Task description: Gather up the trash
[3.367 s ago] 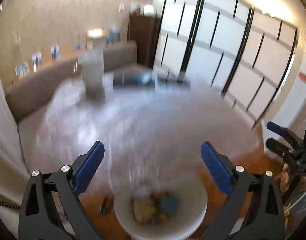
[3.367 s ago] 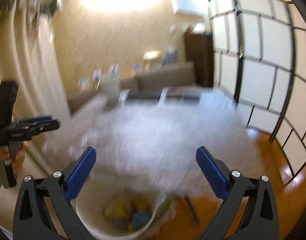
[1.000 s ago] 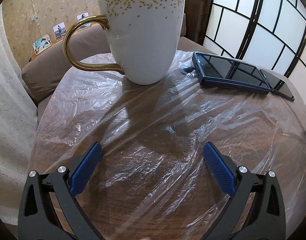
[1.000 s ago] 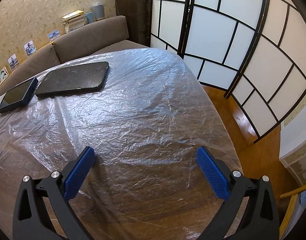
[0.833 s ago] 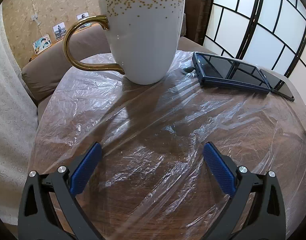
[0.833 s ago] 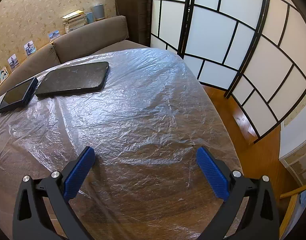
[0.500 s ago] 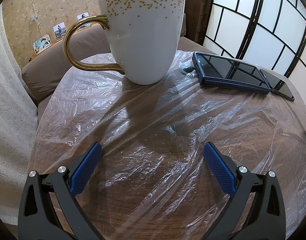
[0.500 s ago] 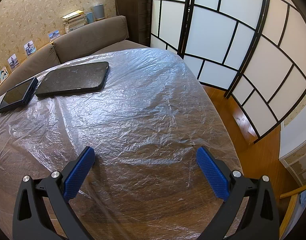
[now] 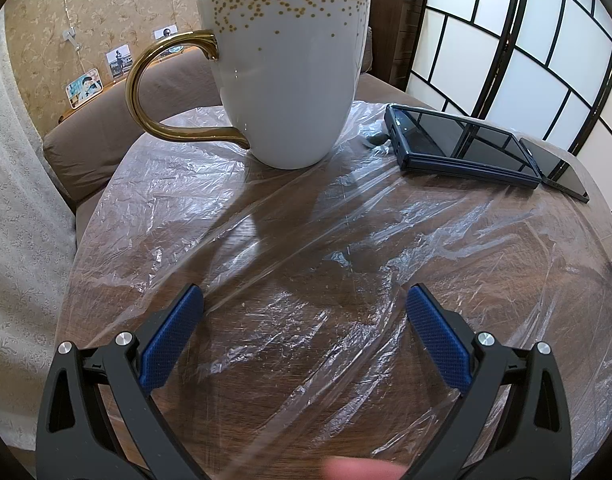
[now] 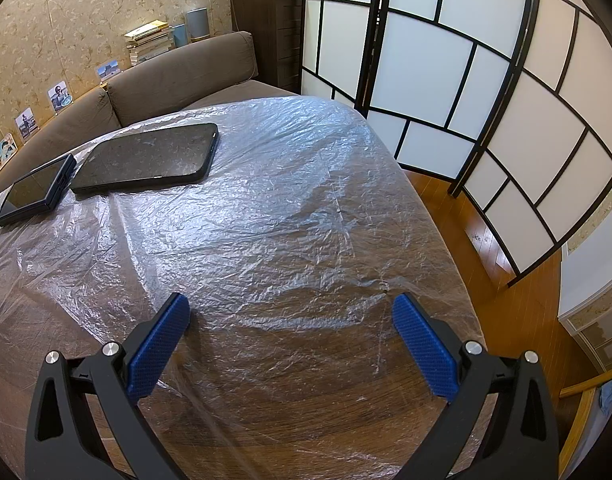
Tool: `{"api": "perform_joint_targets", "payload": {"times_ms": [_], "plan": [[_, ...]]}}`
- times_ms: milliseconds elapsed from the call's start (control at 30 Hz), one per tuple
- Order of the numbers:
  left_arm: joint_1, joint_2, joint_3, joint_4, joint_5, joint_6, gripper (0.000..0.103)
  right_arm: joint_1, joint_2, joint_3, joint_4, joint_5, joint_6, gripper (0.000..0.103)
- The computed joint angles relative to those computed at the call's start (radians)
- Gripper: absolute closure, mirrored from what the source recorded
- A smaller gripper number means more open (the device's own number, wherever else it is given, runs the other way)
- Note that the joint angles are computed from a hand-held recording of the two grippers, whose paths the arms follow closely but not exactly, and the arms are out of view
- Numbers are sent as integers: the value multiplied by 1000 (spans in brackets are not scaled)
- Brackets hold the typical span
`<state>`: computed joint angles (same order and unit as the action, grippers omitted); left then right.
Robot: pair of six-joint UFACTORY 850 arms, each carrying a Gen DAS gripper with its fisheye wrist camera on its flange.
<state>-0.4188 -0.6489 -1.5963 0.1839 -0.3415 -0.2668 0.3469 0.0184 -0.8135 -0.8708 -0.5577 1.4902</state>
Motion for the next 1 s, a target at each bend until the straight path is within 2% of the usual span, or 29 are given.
{"api": "perform_joint_targets", "payload": {"times_ms": [1000], "plan": [[5,-4,-4,-24,1,23,1,0,1,1,0,1,-1,4]]}}
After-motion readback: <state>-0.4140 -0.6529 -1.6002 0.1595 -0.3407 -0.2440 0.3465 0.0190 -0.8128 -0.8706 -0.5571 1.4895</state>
